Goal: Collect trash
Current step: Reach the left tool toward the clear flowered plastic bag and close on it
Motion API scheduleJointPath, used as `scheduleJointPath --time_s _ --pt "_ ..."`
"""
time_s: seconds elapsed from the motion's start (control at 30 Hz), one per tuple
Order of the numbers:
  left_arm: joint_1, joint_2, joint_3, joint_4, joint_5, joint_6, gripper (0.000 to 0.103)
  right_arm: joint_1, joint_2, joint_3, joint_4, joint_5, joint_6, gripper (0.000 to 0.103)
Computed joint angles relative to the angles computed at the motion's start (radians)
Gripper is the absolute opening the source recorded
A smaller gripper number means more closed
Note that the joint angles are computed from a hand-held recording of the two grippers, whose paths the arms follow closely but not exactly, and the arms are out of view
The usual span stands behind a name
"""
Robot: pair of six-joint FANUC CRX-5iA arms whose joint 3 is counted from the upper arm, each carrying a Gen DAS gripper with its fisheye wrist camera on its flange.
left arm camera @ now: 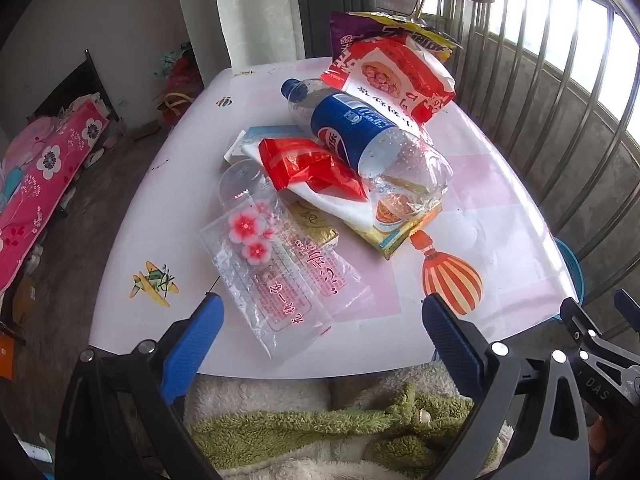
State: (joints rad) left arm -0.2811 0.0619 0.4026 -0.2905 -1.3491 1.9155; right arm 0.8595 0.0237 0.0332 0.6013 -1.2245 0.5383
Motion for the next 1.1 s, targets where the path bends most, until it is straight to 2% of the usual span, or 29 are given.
scheduleJointPath --time_s 0.77,0.93,1.1 --pt "0.003 0.000 0.003 -0.005 -0.001 -0.002 0.097 -0.007 -0.007 -0.003 -0.013 0.006 0.004 0.095" --pt "0.035 -0.032 -0.017 -0.044 0.044 0.002 0.097 -0.009 -0.009 -0.015 0.016 0.054 -0.003 0.095" --pt "0.127 -0.076 -0.060 -0.057 0.067 0.026 0.097 -0.025 0.012 0.029 -0.039 0.146 0.100 0.095"
